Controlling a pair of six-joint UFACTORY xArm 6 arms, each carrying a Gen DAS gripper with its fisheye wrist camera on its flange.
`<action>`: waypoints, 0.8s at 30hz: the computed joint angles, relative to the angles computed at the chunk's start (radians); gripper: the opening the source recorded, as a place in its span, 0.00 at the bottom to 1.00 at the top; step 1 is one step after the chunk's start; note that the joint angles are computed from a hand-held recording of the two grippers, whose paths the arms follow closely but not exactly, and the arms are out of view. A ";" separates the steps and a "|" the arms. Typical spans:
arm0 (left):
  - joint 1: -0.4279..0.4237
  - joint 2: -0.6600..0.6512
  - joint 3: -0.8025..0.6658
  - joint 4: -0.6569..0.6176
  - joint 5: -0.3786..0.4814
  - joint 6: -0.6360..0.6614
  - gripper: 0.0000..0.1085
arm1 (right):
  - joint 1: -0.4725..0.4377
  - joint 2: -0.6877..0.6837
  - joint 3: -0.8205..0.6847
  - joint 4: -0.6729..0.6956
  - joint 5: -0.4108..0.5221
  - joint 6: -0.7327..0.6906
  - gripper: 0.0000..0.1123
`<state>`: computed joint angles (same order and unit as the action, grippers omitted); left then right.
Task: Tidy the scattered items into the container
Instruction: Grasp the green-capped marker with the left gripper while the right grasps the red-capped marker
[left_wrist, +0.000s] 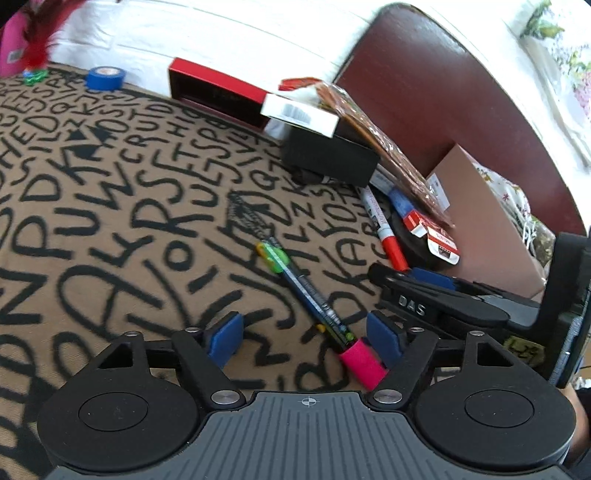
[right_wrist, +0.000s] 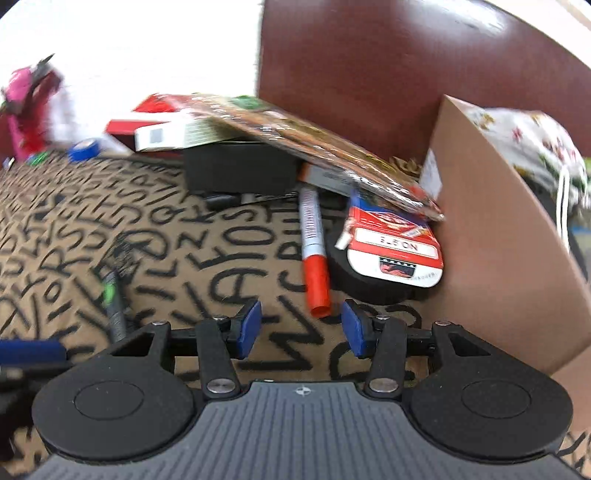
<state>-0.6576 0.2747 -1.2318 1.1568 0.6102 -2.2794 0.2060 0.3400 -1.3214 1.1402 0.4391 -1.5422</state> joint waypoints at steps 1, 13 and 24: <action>0.001 0.020 -0.026 -0.004 0.013 0.019 0.78 | 0.005 0.009 -0.009 0.022 -0.004 -0.002 0.47; 0.025 0.053 -0.058 -0.039 0.049 0.176 0.18 | -0.006 -0.022 0.018 0.002 0.062 -0.052 0.14; -0.035 -0.109 0.129 -0.207 -0.037 0.364 0.37 | -0.211 -0.299 0.284 -0.256 0.328 -0.070 0.15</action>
